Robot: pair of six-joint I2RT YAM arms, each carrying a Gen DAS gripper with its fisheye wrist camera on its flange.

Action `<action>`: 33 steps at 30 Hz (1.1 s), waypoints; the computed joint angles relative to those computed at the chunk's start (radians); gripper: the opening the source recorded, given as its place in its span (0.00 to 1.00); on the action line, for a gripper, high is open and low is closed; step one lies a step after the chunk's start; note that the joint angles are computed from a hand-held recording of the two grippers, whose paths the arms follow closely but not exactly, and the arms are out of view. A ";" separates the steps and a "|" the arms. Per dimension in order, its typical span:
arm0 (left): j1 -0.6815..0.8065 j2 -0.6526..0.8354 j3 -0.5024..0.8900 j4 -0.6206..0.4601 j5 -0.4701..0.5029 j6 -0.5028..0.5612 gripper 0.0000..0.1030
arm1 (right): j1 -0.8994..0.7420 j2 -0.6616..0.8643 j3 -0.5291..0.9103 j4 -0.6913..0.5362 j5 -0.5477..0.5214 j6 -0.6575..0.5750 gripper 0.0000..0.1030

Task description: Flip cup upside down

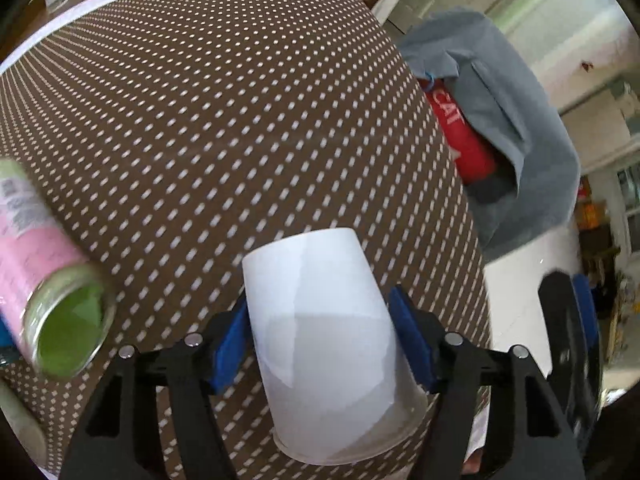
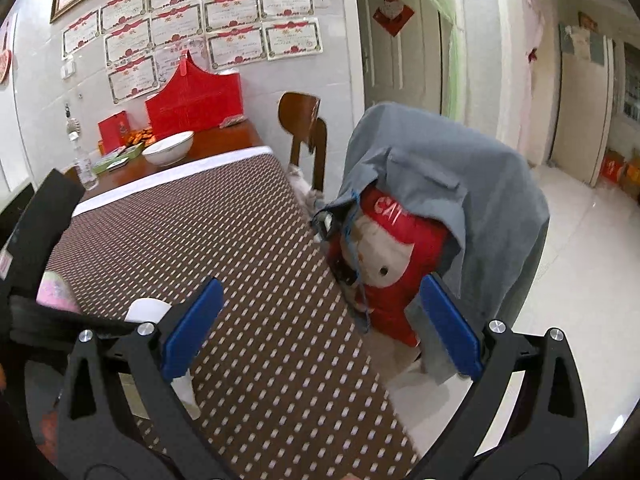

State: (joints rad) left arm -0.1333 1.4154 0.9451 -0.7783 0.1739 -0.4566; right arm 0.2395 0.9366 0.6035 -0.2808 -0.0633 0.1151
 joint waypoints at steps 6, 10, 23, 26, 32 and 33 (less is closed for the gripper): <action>0.005 -0.228 -0.141 -0.088 -0.009 0.080 0.64 | 0.065 -0.135 -0.042 -0.111 -0.009 0.030 0.94; 0.063 -0.353 -0.171 -0.185 0.017 0.159 0.64 | 0.146 -0.204 -0.046 -0.173 0.030 0.061 0.94; 0.278 -0.499 -0.214 -0.326 0.114 0.345 0.71 | 0.340 -0.257 -0.034 -0.251 0.169 0.146 0.94; 0.357 -0.535 -0.197 -0.375 0.161 0.410 0.73 | 0.370 -0.268 -0.014 -0.280 0.169 0.171 0.94; 0.542 -0.608 -0.151 -0.479 0.200 0.562 0.74 | 0.478 -0.230 0.041 -0.322 0.209 0.235 0.94; 0.611 -0.626 -0.138 -0.507 0.211 0.618 0.74 | 0.502 -0.211 0.051 -0.324 0.216 0.254 0.94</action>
